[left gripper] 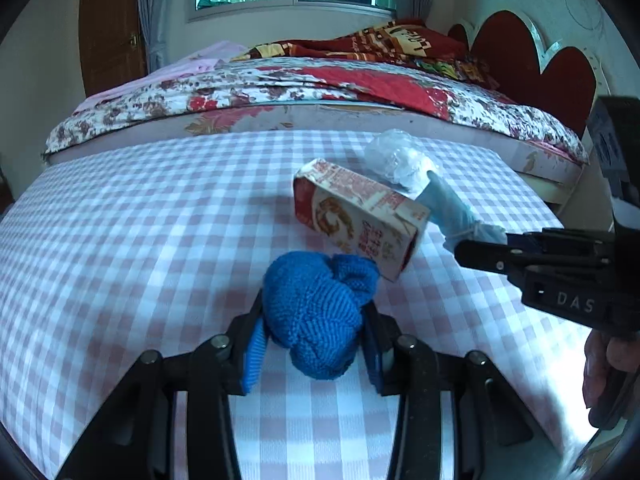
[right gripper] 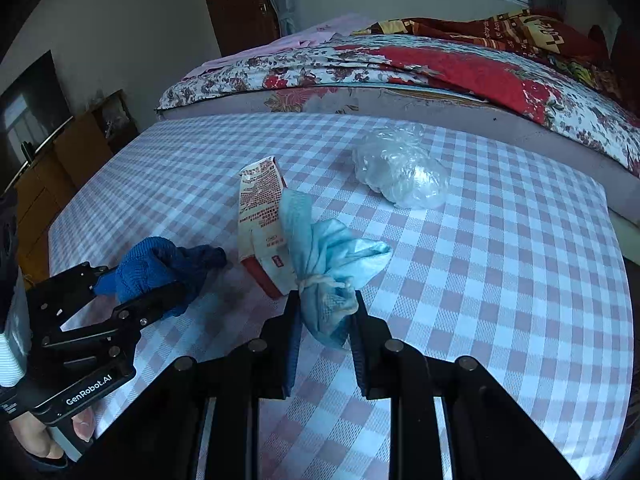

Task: Collect trash
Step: 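Carry the blue cloth and light blue tissue toward the black bucket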

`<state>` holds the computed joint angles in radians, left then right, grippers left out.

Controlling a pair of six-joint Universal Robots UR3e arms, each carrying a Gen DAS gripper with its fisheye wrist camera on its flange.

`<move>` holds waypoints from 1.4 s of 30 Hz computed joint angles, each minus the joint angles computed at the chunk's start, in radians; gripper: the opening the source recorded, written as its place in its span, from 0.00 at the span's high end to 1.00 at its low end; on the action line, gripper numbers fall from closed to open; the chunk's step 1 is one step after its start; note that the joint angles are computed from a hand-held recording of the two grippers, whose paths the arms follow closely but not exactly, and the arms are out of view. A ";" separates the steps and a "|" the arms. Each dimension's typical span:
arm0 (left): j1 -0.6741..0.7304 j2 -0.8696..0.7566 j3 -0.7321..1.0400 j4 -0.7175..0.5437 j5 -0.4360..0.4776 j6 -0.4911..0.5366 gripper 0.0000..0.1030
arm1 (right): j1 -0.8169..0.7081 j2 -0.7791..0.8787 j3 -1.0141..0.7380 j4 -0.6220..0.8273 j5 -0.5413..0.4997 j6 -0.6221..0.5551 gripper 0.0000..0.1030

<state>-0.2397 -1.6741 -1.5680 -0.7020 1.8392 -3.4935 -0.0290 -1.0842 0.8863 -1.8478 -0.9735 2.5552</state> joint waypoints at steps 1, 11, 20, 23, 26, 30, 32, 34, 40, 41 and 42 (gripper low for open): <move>-0.009 0.012 -0.009 -0.003 0.009 -0.005 0.59 | -0.007 -0.015 0.014 0.007 0.000 0.000 0.77; -0.165 0.104 -0.059 -0.009 0.097 -0.092 0.59 | -0.190 -0.365 0.398 0.011 0.048 -0.116 0.77; -0.353 0.079 0.035 -0.066 0.207 -0.158 0.59 | -0.431 -0.667 0.583 0.213 0.145 -0.318 0.77; -0.417 0.054 0.080 -0.083 0.254 -0.183 0.59 | -0.515 -0.740 0.601 0.308 0.176 -0.400 0.77; -0.477 0.025 0.129 -0.104 0.292 -0.209 0.59 | -0.613 -0.800 0.590 0.446 0.213 -0.509 0.77; -0.539 -0.008 0.183 -0.128 0.332 -0.232 0.59 | -0.751 -0.855 0.543 0.660 0.255 -0.682 0.77; -0.564 -0.027 0.210 -0.141 0.343 -0.245 0.59 | -0.823 -0.869 0.509 0.780 0.272 -0.780 0.77; -0.590 -0.044 0.231 -0.153 0.359 -0.257 0.59 | -0.894 -0.882 0.475 0.898 0.283 -0.875 0.77; -0.645 -0.096 0.304 -0.178 0.375 -0.286 0.59 | -1.070 -0.885 0.389 1.175 0.287 -1.113 0.77; -0.656 -0.111 0.327 -0.187 0.380 -0.286 0.59 | -1.094 -0.886 0.383 1.210 0.286 -1.143 0.77; -0.666 -0.127 0.351 -0.194 0.385 -0.284 0.59 | -1.117 -0.886 0.380 1.237 0.287 -1.172 0.77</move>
